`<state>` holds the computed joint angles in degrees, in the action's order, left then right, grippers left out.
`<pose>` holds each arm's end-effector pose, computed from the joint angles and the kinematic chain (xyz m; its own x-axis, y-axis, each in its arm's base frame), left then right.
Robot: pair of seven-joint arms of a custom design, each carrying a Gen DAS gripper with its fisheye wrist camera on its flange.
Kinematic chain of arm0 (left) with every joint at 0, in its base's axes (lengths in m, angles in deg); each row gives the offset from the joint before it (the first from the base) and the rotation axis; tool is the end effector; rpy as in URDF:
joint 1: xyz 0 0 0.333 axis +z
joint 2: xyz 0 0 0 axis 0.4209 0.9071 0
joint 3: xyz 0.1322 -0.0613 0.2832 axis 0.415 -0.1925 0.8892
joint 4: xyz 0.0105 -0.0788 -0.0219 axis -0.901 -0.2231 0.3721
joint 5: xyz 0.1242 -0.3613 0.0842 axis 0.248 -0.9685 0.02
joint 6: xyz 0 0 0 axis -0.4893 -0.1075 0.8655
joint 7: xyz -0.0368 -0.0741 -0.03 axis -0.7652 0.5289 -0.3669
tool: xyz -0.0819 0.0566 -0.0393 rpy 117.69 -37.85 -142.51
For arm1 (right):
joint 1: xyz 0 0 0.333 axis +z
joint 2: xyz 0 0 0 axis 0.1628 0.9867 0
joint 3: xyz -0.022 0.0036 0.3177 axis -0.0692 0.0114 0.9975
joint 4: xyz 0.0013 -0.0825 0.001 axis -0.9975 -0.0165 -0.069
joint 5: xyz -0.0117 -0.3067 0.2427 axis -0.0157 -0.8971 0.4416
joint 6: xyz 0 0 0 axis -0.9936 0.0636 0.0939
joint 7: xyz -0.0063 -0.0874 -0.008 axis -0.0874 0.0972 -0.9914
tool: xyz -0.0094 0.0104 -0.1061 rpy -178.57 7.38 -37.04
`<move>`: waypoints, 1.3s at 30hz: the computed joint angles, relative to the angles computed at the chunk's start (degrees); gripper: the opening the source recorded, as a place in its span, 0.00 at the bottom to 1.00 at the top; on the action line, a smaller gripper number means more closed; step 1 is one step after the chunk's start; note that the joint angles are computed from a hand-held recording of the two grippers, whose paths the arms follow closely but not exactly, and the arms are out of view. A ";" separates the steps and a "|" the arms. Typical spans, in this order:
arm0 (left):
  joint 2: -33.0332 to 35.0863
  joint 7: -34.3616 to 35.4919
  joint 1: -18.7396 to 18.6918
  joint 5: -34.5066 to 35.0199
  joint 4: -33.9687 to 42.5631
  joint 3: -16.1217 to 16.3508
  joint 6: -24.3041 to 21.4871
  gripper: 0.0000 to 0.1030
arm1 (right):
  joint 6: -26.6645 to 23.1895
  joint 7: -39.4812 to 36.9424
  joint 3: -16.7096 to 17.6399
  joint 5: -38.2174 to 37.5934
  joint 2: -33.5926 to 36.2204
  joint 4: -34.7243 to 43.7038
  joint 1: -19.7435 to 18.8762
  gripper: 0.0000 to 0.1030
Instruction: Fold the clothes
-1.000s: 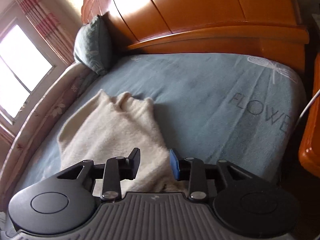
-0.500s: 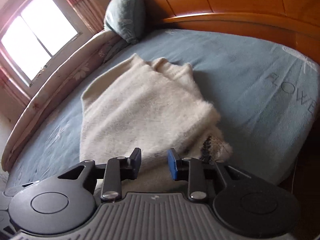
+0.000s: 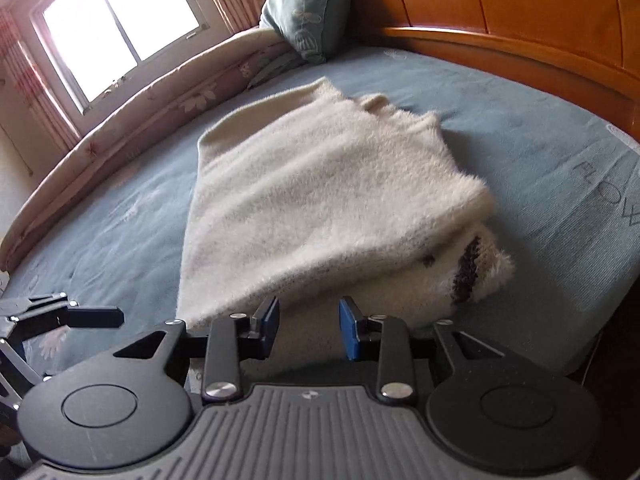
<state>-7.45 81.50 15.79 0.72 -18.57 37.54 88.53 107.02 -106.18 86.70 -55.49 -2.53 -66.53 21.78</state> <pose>0.6313 -0.2889 0.4974 -0.8639 -0.4649 0.1938 -0.4661 0.5919 -0.6575 0.4771 0.2259 0.4579 -0.2893 -0.8760 -0.3859 -0.5591 0.4819 -0.6747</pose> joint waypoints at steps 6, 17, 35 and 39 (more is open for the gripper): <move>-0.23 0.53 -0.32 0.20 -0.61 -0.24 -0.39 0.91 | 0.56 3.65 -1.77 -0.18 -0.39 -3.04 -2.45 0.37; -0.23 -4.72 -2.02 5.59 -1.23 1.27 2.92 0.91 | 0.21 8.95 -0.29 -4.09 -3.06 -4.08 -4.09 0.46; -3.04 -12.52 0.37 8.31 -5.82 2.69 7.13 0.91 | -7.30 -16.44 -0.61 11.69 2.44 5.80 4.91 0.56; -3.39 -13.55 0.84 8.29 -6.74 3.01 7.73 0.91 | -7.86 -16.86 -0.58 10.26 5.73 10.34 4.78 0.62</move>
<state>-10.84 67.96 16.63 9.01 -25.31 40.55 96.26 99.16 -123.05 86.12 -45.22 3.21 -56.18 26.56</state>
